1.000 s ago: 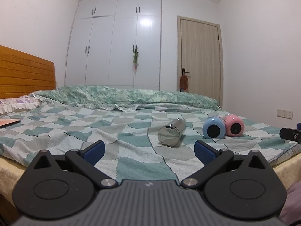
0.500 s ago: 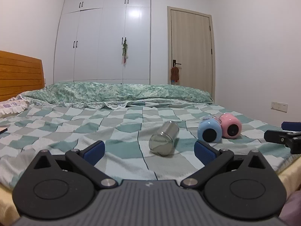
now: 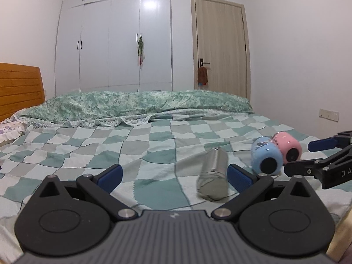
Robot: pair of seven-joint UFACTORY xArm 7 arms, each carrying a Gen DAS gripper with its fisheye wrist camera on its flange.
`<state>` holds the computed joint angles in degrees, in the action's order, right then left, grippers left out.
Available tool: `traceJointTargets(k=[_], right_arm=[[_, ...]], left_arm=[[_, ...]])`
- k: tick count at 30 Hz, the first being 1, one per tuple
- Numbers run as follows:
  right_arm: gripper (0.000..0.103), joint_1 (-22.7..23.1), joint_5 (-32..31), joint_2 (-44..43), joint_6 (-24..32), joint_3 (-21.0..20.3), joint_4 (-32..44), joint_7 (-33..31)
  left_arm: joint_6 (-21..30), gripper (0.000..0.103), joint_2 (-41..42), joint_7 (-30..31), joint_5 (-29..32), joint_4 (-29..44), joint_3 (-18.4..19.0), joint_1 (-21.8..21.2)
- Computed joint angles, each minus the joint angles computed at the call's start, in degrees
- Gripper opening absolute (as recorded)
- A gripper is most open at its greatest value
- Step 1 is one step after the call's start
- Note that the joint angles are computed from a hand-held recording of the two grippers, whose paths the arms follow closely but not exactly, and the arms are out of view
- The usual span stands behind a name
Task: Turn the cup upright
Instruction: 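Move the right tool toward the lying silver cup and grasp its body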
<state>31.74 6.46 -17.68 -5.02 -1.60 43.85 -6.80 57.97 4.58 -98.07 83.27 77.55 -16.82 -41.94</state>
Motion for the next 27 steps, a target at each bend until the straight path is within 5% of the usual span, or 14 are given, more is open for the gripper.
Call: traceJointTargets(k=[5, 9, 14, 19, 27], right_arm=[[0.103, -9.4, -3.9, 6.7, 8.9, 9.7, 10.0, 6.7], [0.103, -15.1, -13.8, 11.9, 15.2, 15.3, 17.5, 18.2], [0.103, -12.9, -23.3, 19.5, 25.5, 14.5, 28.9, 30.0], [0.103, -8.3, -25.7, 27.8, 36.1, 11.3, 41.3, 36.3], [0.103, -3.3, -24.2, 43.0, 51.3, 7.4, 64.0, 38.0]], left_arm=[[-5.7, 0.103, -1.8, 2.9, -1.3, -1.9, 1.6, 3.5], [-12.0, 0.103, -2.1, 7.6, -3.9, -2.5, 2.7, 7.1], [-20.1, 0.103, -1.6, 12.5, -5.2, -3.0, 4.6, 11.0], [-26.9, 0.103, 0.3, 19.4, -8.6, -2.4, 6.4, 14.1], [-33.4, 0.103, 3.6, 28.1, -15.6, -0.3, 9.8, 16.3]])
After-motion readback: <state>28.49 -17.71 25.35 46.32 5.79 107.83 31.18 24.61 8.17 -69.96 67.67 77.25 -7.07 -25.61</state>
